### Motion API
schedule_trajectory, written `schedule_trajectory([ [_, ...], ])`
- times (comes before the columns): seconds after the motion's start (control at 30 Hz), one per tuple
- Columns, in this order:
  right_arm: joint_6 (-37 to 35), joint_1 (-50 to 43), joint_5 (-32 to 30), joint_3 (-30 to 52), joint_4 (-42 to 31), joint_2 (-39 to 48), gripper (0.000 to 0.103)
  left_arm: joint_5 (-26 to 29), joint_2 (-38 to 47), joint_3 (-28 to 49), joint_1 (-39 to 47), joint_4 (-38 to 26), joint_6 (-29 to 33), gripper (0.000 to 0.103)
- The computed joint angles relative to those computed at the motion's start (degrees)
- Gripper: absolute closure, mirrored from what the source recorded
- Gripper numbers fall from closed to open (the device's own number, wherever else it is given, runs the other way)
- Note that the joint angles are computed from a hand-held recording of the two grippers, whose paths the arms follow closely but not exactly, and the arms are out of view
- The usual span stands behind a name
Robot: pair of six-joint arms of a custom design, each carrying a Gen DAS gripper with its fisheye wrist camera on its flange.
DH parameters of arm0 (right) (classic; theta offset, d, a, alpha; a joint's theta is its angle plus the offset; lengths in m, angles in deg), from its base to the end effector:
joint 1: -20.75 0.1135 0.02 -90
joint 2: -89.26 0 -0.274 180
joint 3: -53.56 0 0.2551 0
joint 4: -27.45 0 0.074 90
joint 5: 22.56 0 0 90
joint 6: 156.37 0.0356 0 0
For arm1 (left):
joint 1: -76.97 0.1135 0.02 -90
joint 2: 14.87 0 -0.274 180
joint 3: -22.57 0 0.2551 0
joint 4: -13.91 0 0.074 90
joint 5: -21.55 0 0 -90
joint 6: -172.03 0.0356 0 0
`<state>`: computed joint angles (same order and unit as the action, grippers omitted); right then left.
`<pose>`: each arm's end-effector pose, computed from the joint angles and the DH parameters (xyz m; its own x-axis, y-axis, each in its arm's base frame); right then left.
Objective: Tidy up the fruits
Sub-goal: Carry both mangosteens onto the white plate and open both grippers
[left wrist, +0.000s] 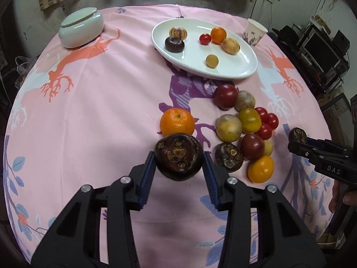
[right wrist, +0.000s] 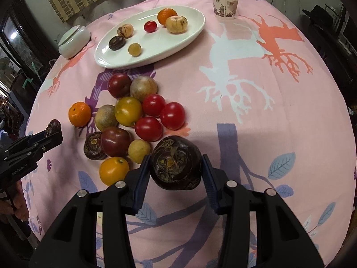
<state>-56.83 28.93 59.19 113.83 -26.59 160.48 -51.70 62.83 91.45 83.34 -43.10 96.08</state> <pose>0.2254 0.0376 0.2255 -0.9179 0.0338 -0.3954 -0.0494 0.9789 0.1983 0.2575 0.0184 0.2435 -0.8769 0.1360 -0.4610 0.2308 0.9605 -0.1557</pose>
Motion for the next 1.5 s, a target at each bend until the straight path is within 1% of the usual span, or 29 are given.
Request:
schedule_trajectory([
  [0.27,-0.2,-0.8,-2.0,4.8,-2.1,-1.5,0.057,1.0,-0.6,4.7,-0.6,-1.8,0.4,0.060],
  [0.5,-1.0,-2.9,-4.3,12.4,-1.7,1.9,0.057,1.2,4.2,13.0,-2.9,-1.7,-1.3,0.060],
  [0.73,-1.4,-2.9,-5.5,21.3,0.9,9.8,0.057,-0.8,12.1,21.6,-6.2,1.0,-3.5,0.060],
  [0.97,-2.0,-1.5,-4.4,27.6,4.8,21.0,0.057,-2.9,24.2,29.8,-8.6,1.7,-6.1,0.060],
  [1.1,-1.6,-1.8,-4.2,30.2,6.5,27.6,0.057,-3.6,28.8,32.1,-9.6,2.6,-7.0,0.060],
  [1.3,-2.0,-2.4,-3.5,33.5,7.8,34.7,0.057,-4.8,34.4,35.2,-10.5,3.9,-8.0,0.060],
  [1.4,-2.2,-2.2,-3.0,35.0,8.0,37.2,0.057,-5.8,36.8,36.6,-11.0,4.1,-8.0,0.060],
  [1.5,-2.1,-2.2,-3.0,35.6,8.4,38.1,0.057,-5.5,38.3,37.5,-11.0,4.0,-8.3,0.060],
])
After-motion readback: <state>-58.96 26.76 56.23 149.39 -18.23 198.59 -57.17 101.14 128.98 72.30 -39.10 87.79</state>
